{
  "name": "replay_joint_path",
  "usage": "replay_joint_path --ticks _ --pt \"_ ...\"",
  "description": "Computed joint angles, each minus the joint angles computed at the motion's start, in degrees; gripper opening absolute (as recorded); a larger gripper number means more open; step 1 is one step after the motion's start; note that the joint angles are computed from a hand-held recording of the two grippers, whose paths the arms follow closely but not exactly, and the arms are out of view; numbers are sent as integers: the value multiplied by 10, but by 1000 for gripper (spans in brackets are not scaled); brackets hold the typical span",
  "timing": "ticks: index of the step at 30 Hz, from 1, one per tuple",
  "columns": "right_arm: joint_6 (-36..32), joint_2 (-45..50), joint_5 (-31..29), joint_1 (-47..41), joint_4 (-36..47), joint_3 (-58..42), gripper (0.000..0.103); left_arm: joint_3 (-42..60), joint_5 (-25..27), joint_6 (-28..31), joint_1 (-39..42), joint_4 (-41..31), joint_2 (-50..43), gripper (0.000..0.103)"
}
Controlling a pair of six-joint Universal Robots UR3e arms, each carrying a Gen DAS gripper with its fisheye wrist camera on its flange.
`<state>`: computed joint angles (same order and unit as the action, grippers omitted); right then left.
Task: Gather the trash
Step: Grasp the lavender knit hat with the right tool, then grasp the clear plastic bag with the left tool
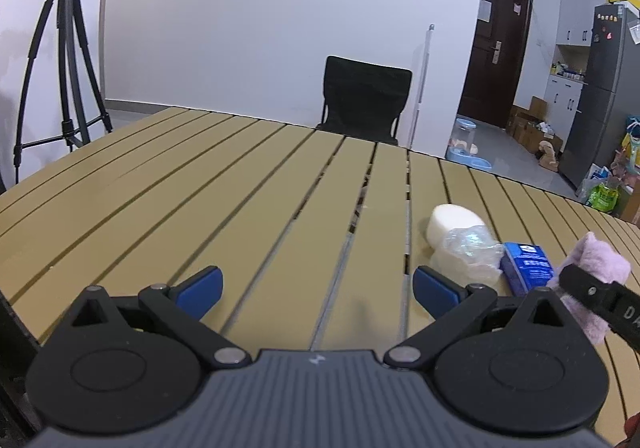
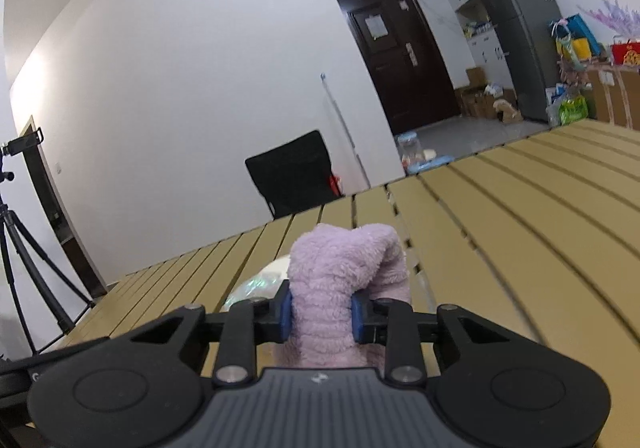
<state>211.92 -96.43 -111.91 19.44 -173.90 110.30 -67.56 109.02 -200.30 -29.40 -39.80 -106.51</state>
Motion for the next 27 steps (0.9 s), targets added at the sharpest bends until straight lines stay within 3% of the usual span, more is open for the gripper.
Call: replay_joint_path --ticks 16,23,27 --pt "-5 -194 24 -120 20 144 26 161 4 20 -54 -30 -121 103" --pt "-63 -310 82 -223 85 189 26 290 -18 36 -59 -84 -205 103" --pt "-99 -424 190 -359 173 214 26 414 -13 44 -66 -142 -279 103"
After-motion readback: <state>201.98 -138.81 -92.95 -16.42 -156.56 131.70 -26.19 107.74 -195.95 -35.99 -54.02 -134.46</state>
